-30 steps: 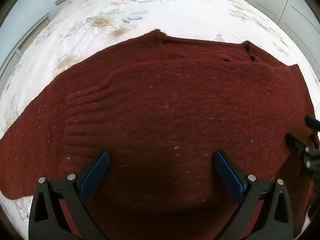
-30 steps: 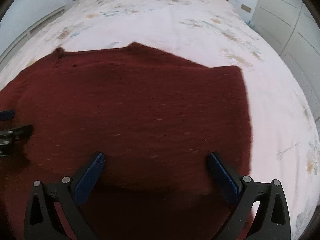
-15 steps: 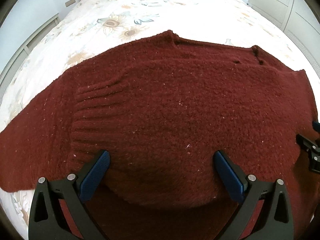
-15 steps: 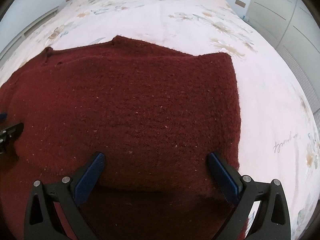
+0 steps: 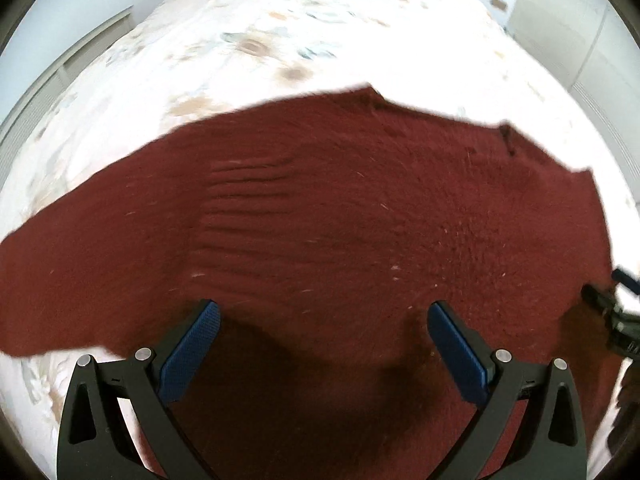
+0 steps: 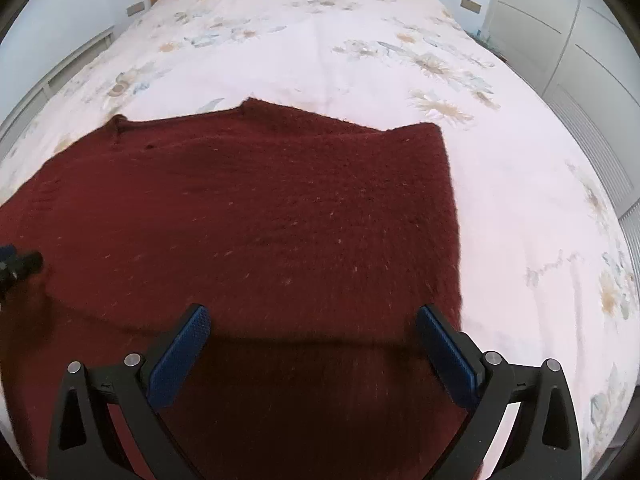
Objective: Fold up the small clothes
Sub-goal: 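Move the left tool to the unfolded sweater side and grasp its edge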
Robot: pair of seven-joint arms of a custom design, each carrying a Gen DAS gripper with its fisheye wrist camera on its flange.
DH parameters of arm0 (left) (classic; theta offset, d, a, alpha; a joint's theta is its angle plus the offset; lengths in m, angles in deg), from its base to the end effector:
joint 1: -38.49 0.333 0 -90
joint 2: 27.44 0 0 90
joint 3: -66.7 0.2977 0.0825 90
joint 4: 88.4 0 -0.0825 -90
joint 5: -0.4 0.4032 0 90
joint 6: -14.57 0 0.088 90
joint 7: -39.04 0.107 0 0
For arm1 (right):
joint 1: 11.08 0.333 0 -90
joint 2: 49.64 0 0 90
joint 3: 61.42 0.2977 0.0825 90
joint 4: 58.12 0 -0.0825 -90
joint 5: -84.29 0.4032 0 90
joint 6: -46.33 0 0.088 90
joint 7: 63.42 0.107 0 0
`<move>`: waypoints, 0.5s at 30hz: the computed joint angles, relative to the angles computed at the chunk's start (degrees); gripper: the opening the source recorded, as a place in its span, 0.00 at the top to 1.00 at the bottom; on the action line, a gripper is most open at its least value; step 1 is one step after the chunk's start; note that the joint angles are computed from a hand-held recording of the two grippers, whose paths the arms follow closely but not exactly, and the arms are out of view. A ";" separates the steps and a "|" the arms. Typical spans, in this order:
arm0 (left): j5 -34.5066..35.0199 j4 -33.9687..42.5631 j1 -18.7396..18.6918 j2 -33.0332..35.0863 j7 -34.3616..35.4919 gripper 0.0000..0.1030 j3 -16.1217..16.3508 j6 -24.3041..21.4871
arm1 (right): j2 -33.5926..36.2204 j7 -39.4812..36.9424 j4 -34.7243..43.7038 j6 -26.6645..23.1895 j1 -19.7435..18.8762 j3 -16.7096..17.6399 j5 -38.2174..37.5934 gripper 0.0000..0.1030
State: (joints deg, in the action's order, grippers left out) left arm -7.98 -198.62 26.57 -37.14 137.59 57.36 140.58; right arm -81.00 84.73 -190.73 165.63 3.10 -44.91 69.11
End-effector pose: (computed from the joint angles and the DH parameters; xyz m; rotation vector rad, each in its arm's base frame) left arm 0.5262 -0.2163 0.5880 -1.5169 2.4573 -0.6070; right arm 0.3853 0.2301 0.5509 -1.5511 2.3414 -0.5791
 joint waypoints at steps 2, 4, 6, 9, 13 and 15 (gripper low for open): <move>-1.86 -0.19 0.86 -1.29 0.51 0.01 1.40 0.23 | -0.96 0.75 0.37 -1.63 0.24 0.52 0.23 0.00; -2.11 -0.33 2.45 -2.61 -0.03 0.01 2.88 0.36 | -2.13 1.64 0.72 -3.22 0.39 1.26 0.01 0.00; -1.26 0.63 4.02 -2.71 -1.05 0.01 3.82 0.00 | -3.17 2.11 1.05 -4.54 0.38 2.07 -0.90 0.00; 1.38 0.83 6.75 -3.57 -3.53 0.01 4.89 0.00 | -4.86 1.77 1.32 -6.16 0.64 2.79 -1.90 0.00; 3.30 1.95 9.66 -3.98 -9.60 0.01 5.72 -1.78 | -6.11 1.39 1.64 -7.89 1.18 2.91 -0.80 0.00; 2.30 2.46 11.56 -3.69 -12.95 0.01 7.37 -2.86 | -6.85 1.44 1.40 -8.34 1.32 3.00 -0.29 0.00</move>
State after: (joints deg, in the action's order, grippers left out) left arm -5.68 -196.15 38.13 -40.83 124.65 64.73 137.72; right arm -87.86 86.17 -189.33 157.30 4.42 -41.91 68.81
